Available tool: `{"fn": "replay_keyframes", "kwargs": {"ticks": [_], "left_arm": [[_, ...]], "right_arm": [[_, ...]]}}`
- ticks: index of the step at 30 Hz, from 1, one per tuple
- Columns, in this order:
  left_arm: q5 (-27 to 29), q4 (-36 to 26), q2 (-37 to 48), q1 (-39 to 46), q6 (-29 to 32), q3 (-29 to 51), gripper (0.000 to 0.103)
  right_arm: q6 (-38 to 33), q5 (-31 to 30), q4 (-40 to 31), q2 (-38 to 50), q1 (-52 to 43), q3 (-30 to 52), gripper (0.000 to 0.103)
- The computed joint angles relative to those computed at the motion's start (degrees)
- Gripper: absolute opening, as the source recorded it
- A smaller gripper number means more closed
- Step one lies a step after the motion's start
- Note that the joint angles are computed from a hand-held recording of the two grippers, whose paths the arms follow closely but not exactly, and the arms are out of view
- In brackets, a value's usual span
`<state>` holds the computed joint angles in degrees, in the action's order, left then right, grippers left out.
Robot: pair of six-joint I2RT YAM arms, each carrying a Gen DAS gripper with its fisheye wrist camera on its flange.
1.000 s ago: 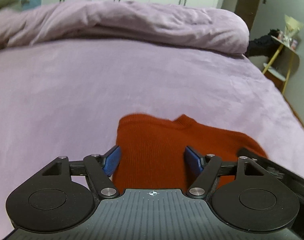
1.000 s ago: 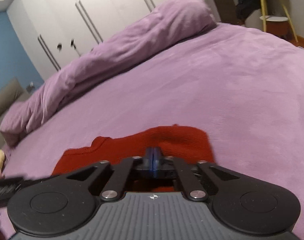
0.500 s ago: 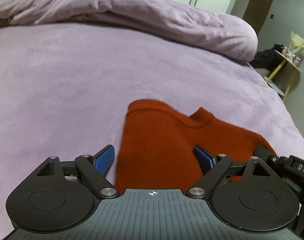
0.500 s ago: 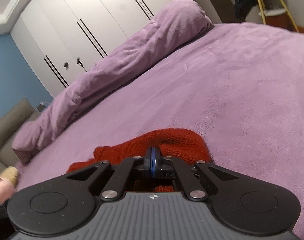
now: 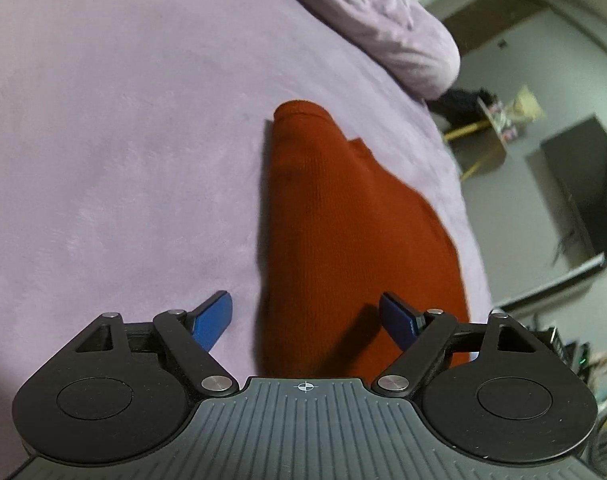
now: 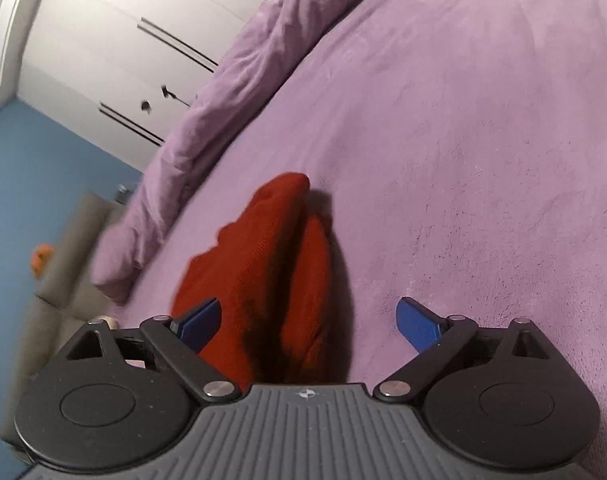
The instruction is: Fold small clothes
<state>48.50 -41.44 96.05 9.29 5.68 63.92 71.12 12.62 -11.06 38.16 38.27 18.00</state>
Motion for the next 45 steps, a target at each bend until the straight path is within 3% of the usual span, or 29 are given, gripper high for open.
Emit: {"fn": "replay_keyframes", "kwargs": {"ticks": [2, 5, 7, 9, 12, 16, 19, 24, 28, 29, 30, 33, 35, 38, 40, 43, 44, 45], "left_arm": [[3.0, 0.4, 1.7, -1.0, -2.6, 0.9, 0.082], [2.1, 1.0, 4.9, -3.9, -5.7, 2.8, 0.076], [1.0, 2.8, 5.1, -4.9, -6.8, 2.5, 0.067], [-0.2, 3.8, 4.0, -5.3, -7.7, 1.8, 0.05], [0.1, 3.3, 1.2, -4.5, -6.0, 1.2, 0.042], [1.3, -4.7, -2.1, -1.4, -0.3, 3.9, 0.04], [0.9, -15.6, -4.3, 3.9, 9.0, 6.6, 0.04], [-5.2, -31.5, -5.1, 16.1, 23.0, 9.1, 0.041], [-8.6, -34.1, -8.2, 23.4, 29.0, 6.7, 0.049], [-9.6, -32.9, -10.3, 24.8, 28.9, 5.4, 0.048], [-9.9, -32.5, -12.9, 27.0, 30.3, 3.7, 0.048], [-6.6, -39.1, -17.0, 36.2, 41.2, 0.9, 0.052], [-6.2, -43.3, -20.0, 42.3, 49.4, -1.7, 0.053], [-7.4, -45.5, -26.0, 49.3, 59.9, -7.0, 0.055], [-9.4, -44.0, -30.7, 51.0, 64.2, -10.6, 0.055], [-10.1, -42.8, -34.7, 53.2, 70.8, -14.4, 0.056], [-10.6, -40.3, -36.7, 51.6, 68.7, -16.1, 0.056], [-12.0, -37.5, -39.2, 50.1, 65.4, -17.6, 0.055]], "right_arm": [[0.2, -9.0, 6.0, 1.8, -6.1, -1.2, 0.083], [0.8, -17.4, 17.0, 13.3, -10.4, -0.6, 0.067], [0.5, -15.9, 21.0, 20.9, -9.1, 1.4, 0.058], [1.5, -13.3, 24.0, 25.1, -7.5, 2.5, 0.048], [3.9, -9.6, 26.0, 27.7, -4.6, 3.4, 0.039], [6.4, -8.1, 26.5, 26.0, -1.2, 3.9, 0.037], [7.4, -7.9, 26.3, 27.6, 2.8, 6.6, 0.036], [11.8, -5.3, 28.4, 34.0, 13.7, 10.9, 0.037], [18.2, 0.2, 29.7, 35.7, 21.4, 12.0, 0.042], [19.6, 1.1, 26.3, 35.4, 22.5, 13.4, 0.048], [21.2, 4.4, 18.5, 34.9, 24.6, 16.7, 0.054], [26.2, 18.9, -4.2, 34.0, 33.1, 25.7, 0.057], [33.0, 26.8, -12.7, 34.3, 40.6, 29.4, 0.057], [42.8, 32.4, -22.8, 38.1, 49.8, 35.1, 0.057], [45.5, 32.3, -24.8, 42.4, 52.6, 38.8, 0.057], [47.4, 31.5, -20.6, 44.5, 53.3, 38.5, 0.056], [48.5, 32.6, -19.1, 44.8, 53.6, 38.0, 0.056], [48.6, 33.3, -17.0, 45.6, 52.8, 37.4, 0.048]]}}
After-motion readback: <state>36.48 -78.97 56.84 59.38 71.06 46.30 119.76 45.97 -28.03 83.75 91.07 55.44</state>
